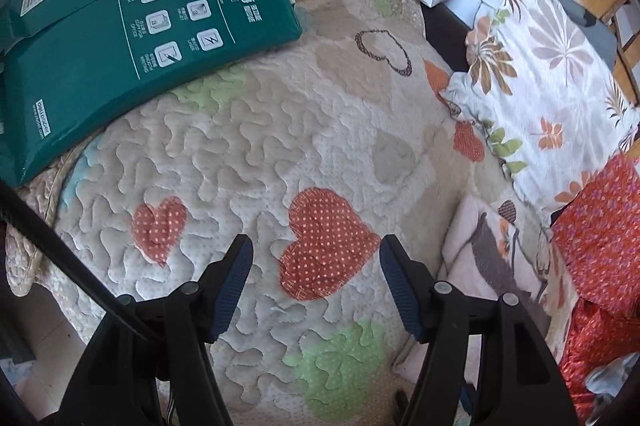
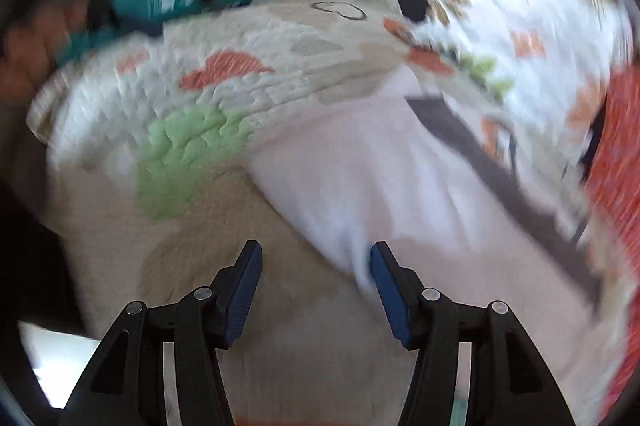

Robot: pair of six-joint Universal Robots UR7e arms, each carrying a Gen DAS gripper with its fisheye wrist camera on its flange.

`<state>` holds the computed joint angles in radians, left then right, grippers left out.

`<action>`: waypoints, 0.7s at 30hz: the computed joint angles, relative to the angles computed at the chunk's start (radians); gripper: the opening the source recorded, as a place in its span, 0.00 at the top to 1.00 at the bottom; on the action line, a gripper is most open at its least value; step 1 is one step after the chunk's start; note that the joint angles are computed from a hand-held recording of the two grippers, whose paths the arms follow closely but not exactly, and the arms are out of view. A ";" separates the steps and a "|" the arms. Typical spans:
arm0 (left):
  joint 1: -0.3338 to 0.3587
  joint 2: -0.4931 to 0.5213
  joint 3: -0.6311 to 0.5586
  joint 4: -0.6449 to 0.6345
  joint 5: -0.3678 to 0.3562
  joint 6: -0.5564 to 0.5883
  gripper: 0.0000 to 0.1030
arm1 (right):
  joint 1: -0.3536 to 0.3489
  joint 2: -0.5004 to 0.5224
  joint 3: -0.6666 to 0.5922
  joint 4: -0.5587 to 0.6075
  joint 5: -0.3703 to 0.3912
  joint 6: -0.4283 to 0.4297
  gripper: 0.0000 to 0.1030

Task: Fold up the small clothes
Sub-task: 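Grasp the edge of the folded white cardigan with the right tool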

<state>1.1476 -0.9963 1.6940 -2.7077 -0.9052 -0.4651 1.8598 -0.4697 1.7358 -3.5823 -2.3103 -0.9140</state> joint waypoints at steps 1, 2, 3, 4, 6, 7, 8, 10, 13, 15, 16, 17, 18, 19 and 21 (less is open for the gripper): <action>0.001 -0.002 0.000 -0.002 -0.003 0.003 0.37 | 0.013 0.054 -0.053 -0.068 -0.030 -0.069 0.42; 0.001 -0.003 -0.001 -0.004 -0.004 0.006 0.37 | 0.023 0.087 -0.095 -0.095 -0.058 -0.100 0.44; 0.002 -0.004 -0.001 -0.007 -0.005 0.007 0.37 | 0.030 0.114 -0.143 -0.085 -0.089 -0.109 0.52; 0.003 -0.005 0.000 -0.008 -0.004 0.007 0.37 | 0.035 0.140 -0.192 -0.055 -0.123 -0.097 0.58; 0.005 -0.008 0.002 -0.008 -0.005 0.004 0.37 | 0.031 0.170 -0.258 -0.031 -0.151 -0.080 0.66; 0.006 -0.009 0.003 -0.008 -0.007 0.002 0.37 | 0.028 0.175 -0.277 -0.003 -0.163 -0.048 0.73; 0.007 -0.010 0.005 -0.009 -0.008 0.001 0.37 | 0.030 0.172 -0.282 0.022 -0.172 -0.013 0.77; 0.008 -0.012 0.007 -0.012 -0.014 0.004 0.37 | 0.028 0.147 -0.283 0.101 -0.179 0.075 0.89; -0.003 -0.014 0.022 -0.029 -0.014 0.024 0.37 | 0.020 0.041 -0.202 0.181 -0.108 0.242 0.91; -0.015 -0.010 0.034 -0.045 -0.006 0.049 0.37 | 0.012 -0.026 -0.154 0.175 -0.065 0.316 0.92; -0.022 -0.006 0.039 -0.052 -0.005 0.065 0.37 | 0.003 -0.084 -0.112 0.165 -0.038 0.368 0.92; -0.026 0.000 0.042 -0.057 -0.004 0.077 0.37 | -0.006 -0.130 -0.077 0.153 -0.019 0.404 0.92; -0.032 0.006 0.047 -0.062 -0.003 0.091 0.37 | -0.020 -0.188 -0.030 0.136 0.003 0.446 0.92; -0.038 0.012 0.052 -0.068 -0.005 0.106 0.37 | -0.040 -0.258 0.028 0.114 0.026 0.492 0.92; -0.050 0.030 0.062 -0.080 -0.020 0.138 0.37 | -0.078 -0.368 0.130 0.050 0.043 0.549 0.92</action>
<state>1.0975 -0.9667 1.7558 -2.7874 -0.9250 -0.3268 1.7817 -0.8382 1.8660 -3.5322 -2.2678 -0.3646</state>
